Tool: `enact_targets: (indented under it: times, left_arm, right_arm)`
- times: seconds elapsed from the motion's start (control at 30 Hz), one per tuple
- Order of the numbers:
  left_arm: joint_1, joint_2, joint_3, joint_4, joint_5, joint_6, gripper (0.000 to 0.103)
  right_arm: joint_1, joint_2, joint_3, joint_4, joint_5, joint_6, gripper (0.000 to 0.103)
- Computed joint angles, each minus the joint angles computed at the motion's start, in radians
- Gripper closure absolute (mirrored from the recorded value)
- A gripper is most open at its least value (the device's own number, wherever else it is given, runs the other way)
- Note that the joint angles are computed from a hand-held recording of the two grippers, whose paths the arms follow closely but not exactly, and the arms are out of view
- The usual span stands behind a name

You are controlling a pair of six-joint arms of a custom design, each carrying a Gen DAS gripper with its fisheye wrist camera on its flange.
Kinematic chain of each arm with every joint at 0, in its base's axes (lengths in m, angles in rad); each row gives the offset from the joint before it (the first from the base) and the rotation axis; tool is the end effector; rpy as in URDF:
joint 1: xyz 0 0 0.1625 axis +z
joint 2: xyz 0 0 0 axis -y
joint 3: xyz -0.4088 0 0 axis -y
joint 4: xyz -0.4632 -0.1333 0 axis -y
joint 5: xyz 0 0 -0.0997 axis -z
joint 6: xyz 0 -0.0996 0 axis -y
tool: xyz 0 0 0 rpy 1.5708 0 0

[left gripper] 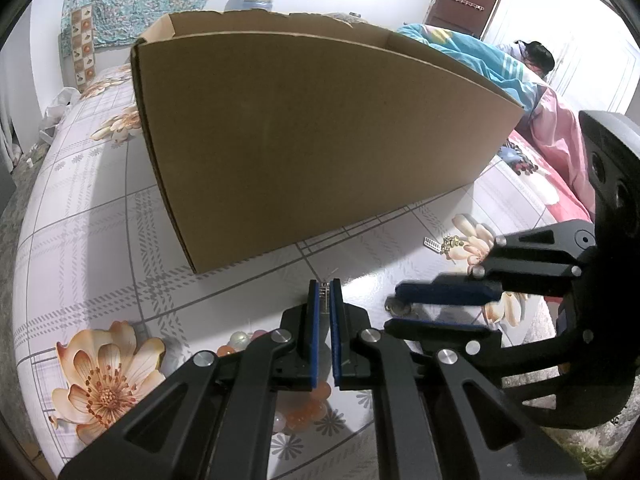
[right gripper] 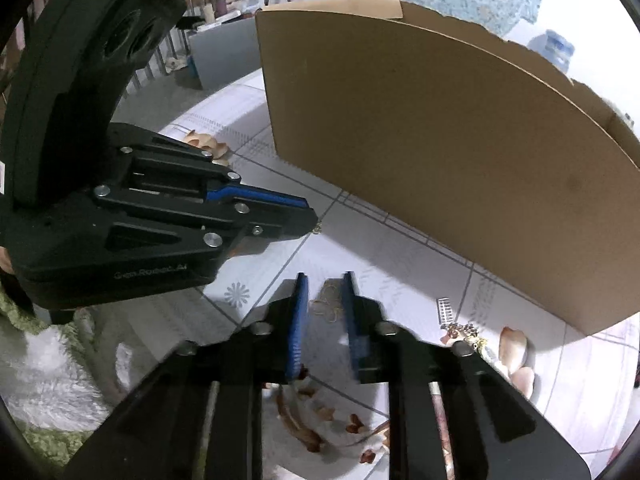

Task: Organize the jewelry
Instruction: 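Lower the right gripper onto a gold earring and close on it while the left gripper holds its earring, then carry both earrings over the box and open both grippers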

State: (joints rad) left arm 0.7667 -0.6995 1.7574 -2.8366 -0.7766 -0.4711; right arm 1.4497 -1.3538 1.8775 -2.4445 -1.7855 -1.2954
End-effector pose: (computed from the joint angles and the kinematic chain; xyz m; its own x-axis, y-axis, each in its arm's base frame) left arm -0.3278 -0.5995 -0.0256 -0.8476 0.0507 -0.5282 0.3591 0.7876 -0.5007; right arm 0.0368 -0.6252 0.2728 -0.3705 -0.8455 0.3844 -0.8940 0.4369 0.0994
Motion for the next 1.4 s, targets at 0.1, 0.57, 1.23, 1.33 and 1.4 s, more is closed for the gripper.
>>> enact_targets:
  times: [0.1, 0.57, 1.23, 1.33, 1.4]
  left_arm:
    - [0.001, 0.0, 0.001, -0.006, -0.001, 0.003, 0.099]
    - [0.0, 0.003, -0.002, -0.006, 0.005, 0.001, 0.099]
    - [-0.08, -0.06, -0.001, -0.258, -0.063, 0.211, 0.099]
    - [-0.074, -0.058, -0.059, -0.286, -0.108, 0.281, 0.099]
    - [-0.061, -0.052, -0.102, -0.286, -0.145, 0.314, 0.099]
  right_arm:
    - [0.0, 0.003, -0.002, 0.001, 0.002, 0.027, 0.099]
    - [-0.021, -0.016, -0.021, 0.012, 0.042, 0.09, 0.1]
    - [-0.026, -0.072, -0.169, 0.108, 0.324, 0.227, 0.1]
    - [-0.009, -0.026, -0.237, 0.122, 0.362, 0.253, 0.1]
    - [0.005, 0.016, -0.29, 0.141, 0.363, 0.273, 0.1]
